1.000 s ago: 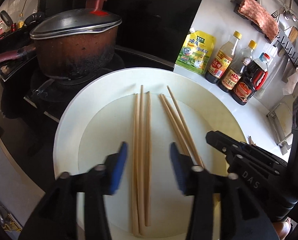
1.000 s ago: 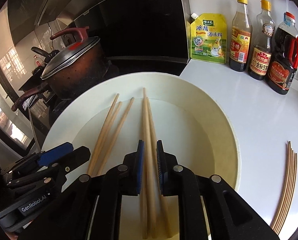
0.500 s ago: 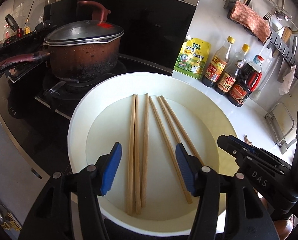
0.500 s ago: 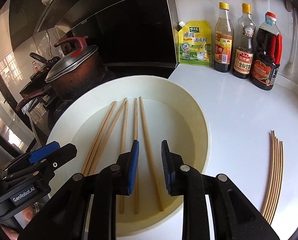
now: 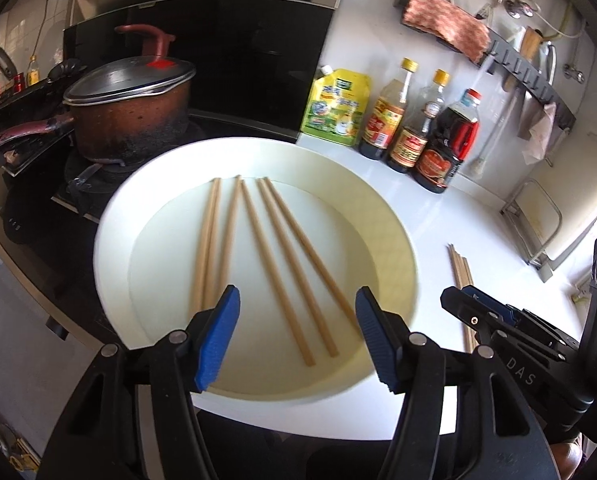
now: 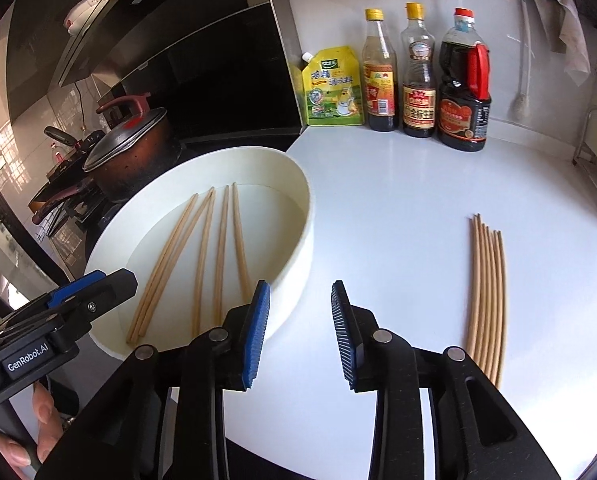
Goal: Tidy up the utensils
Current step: 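Open the right tool to release the chopstick and return to the pile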
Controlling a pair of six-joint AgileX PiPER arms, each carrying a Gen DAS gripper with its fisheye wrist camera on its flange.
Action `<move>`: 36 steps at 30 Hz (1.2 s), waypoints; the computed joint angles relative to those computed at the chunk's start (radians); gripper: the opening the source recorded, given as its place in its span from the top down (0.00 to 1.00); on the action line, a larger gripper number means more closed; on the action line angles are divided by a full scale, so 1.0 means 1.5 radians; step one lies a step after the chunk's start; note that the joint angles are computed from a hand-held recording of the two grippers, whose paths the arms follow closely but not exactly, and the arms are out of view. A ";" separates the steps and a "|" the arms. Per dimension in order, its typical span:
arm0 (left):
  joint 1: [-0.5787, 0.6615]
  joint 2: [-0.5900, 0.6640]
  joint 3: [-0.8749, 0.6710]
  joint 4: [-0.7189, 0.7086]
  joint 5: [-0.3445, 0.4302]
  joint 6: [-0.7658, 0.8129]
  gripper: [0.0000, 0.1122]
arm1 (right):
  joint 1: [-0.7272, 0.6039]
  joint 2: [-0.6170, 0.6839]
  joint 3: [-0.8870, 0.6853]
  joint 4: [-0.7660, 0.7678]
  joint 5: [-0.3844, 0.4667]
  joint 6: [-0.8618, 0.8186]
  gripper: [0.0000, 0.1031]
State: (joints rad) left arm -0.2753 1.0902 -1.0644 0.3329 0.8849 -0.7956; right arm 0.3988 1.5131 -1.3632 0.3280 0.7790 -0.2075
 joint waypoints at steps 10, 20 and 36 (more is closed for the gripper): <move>-0.182 0.043 -0.026 0.109 0.030 -0.137 0.46 | -0.164 -0.082 0.090 0.058 0.020 -0.102 0.66; -0.280 0.120 -0.064 0.137 0.028 -0.168 0.43 | -0.277 -0.070 0.135 0.065 0.009 -0.179 0.66; -0.282 0.215 -0.101 0.104 -0.019 -0.130 0.39 | -0.285 0.075 0.067 0.052 -0.005 -0.161 0.66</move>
